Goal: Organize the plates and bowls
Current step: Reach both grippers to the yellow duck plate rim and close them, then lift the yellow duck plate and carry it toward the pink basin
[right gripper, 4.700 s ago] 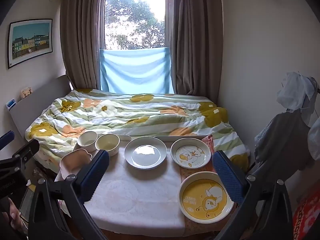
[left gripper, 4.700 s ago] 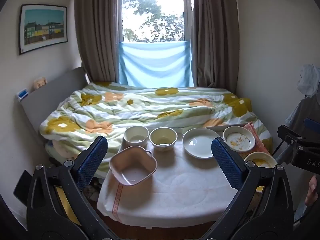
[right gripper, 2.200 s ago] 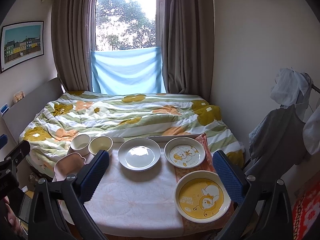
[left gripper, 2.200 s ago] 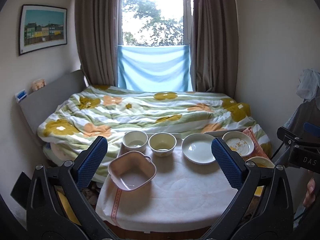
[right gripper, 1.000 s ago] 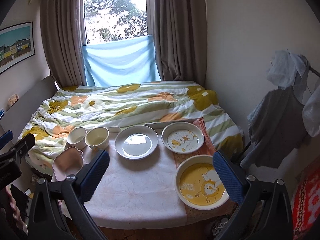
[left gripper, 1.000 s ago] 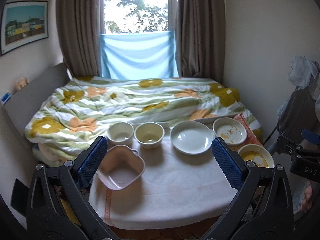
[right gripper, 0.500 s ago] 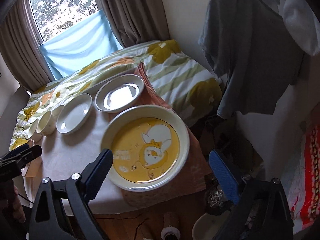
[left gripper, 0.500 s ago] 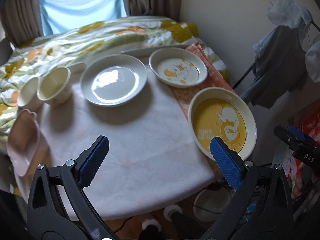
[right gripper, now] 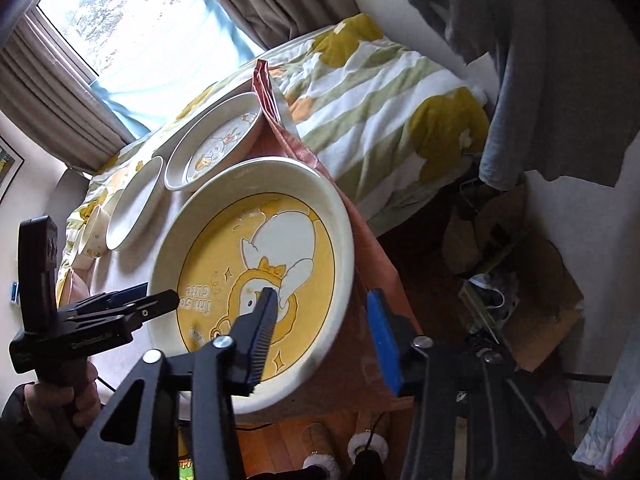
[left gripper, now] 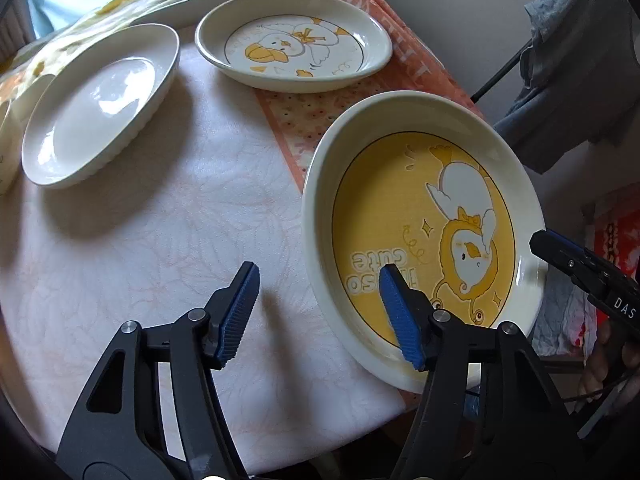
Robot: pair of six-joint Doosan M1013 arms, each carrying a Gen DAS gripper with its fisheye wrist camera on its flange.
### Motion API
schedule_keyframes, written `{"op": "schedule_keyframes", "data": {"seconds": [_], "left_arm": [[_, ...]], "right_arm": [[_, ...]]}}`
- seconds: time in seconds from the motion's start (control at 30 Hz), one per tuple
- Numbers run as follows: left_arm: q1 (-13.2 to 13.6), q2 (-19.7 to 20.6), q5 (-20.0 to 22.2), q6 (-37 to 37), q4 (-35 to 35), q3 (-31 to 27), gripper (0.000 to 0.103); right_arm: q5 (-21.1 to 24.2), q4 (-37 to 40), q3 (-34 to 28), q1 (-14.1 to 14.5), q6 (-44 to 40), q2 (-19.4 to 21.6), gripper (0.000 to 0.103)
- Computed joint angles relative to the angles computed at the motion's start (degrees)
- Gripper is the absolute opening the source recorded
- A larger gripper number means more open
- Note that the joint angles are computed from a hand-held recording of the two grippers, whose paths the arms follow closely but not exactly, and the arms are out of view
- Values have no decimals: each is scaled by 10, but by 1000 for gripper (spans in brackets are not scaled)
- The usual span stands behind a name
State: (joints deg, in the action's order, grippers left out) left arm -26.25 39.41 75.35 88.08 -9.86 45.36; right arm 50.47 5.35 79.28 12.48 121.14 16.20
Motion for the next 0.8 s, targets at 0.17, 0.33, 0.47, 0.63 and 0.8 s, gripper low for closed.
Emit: {"op": "schedule_keyframes", "data": {"seconds": [0.17,0.33,0.47,0.63,0.8], "left_arm": [[-1,13,16,1,0,-20,41],[1,22,15,12,-17,-33,22],[3,20,9,3,-18,-31,18],[-4,15,-1,8,16,-26,18],[-1,6,-16,1,16,-12,17]], "right_arm": [[4,13,-10,-4,-23,12,29],[6,24,-12,-11,-38,17,15],[6,39,-10,-18,-52,18,10],[23,20,-23,-14,-54,23,10],[14,11,-26,-11,-66,22,10]]}}
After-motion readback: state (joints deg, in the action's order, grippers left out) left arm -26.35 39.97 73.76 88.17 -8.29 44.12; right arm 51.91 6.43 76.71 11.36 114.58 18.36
